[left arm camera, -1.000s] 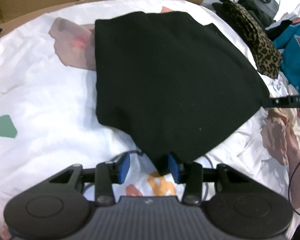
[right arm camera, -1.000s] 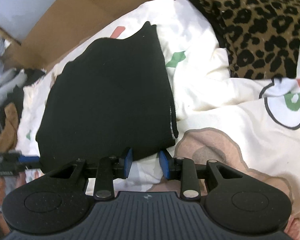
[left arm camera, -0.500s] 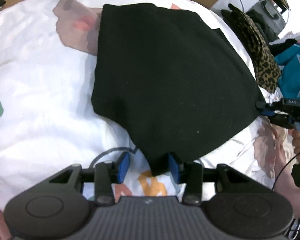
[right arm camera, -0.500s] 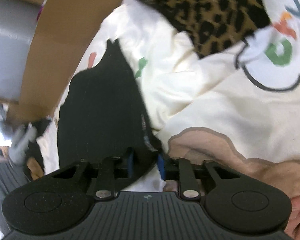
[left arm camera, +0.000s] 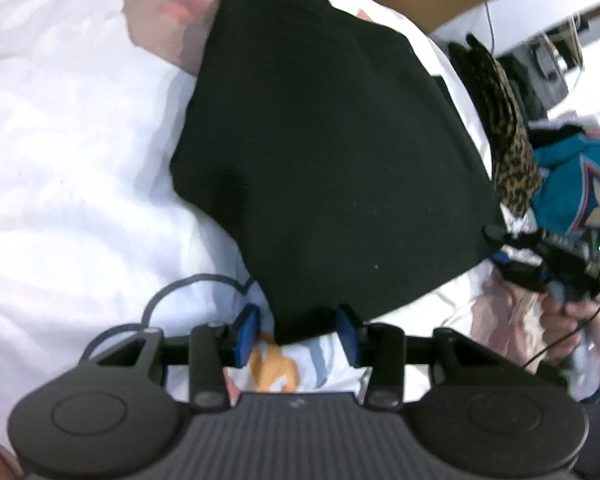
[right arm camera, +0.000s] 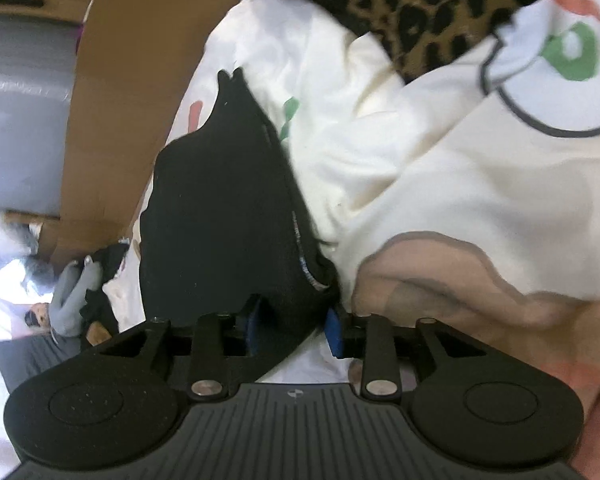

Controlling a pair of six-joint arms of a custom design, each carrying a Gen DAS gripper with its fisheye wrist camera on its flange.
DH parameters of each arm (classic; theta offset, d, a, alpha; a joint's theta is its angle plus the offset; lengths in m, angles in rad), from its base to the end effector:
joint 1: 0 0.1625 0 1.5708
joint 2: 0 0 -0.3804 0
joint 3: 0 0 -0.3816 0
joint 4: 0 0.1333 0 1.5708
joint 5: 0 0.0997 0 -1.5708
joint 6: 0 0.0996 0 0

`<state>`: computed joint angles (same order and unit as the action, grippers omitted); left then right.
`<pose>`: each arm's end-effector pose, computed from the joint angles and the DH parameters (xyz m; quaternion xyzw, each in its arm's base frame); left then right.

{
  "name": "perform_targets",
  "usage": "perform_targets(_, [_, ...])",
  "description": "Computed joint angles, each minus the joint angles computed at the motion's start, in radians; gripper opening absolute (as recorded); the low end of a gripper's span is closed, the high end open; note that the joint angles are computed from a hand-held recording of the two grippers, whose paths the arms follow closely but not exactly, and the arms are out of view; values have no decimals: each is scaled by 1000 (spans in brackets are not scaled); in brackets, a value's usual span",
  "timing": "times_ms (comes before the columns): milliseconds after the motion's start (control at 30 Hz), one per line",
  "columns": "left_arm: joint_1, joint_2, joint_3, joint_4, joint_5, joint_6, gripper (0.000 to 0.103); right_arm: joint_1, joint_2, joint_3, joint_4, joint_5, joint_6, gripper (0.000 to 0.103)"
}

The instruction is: Fold clothes

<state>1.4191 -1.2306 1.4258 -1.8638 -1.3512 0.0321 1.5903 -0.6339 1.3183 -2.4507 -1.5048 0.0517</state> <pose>0.0610 -0.6264 0.3601 0.0858 0.9891 -0.0550 0.1063 0.1539 -0.7164 0.0684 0.0128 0.9946 -0.0963 0.0363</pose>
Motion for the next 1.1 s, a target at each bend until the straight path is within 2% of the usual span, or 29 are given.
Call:
perform_targets(100, [18, -1, -1, -13, -22, -24, 31, -11, 5, 0, -13, 26, 29, 38])
perform_targets(267, [24, -8, 3, -13, -35, -16, 29, -23, 15, -22, -5, 54, 88, 36])
perform_targets(367, [20, -1, 2, -14, -41, -2, 31, -23, 14, -19, -13, 57, 90, 36])
perform_targets(400, [19, 1, 1, -15, -44, 3, 30, -22, 16, -19, -17, 57, 90, 34])
perform_targets(433, [18, 4, 0, -15, -43, 6, 28, -21, 18, -19, -18, 57, 89, 23])
perform_targets(467, [17, 7, -4, -11, -39, 4, 19, -21, 19, -21, -15, 57, 86, 20])
perform_targets(500, [19, 13, -15, 3, -40, -4, 15, -20, 19, -22, -11, 57, 80, 14])
perform_targets(567, [20, 17, -32, 28, -41, -12, 11, -17, 17, -25, -2, 60, 62, 10])
perform_targets(767, [-7, 26, -85, 118, -6, -12, 9, -3, 7, -40, 71, 60, 19, 7])
perform_targets(933, [-2, 38, -146, 200, -15, -83, 8, 6, -11, -33, 123, 53, -14, 6])
perform_targets(1100, [-12, 64, -205, 305, 10, -90, 8, 11, -38, -29, 205, 43, -67, 6])
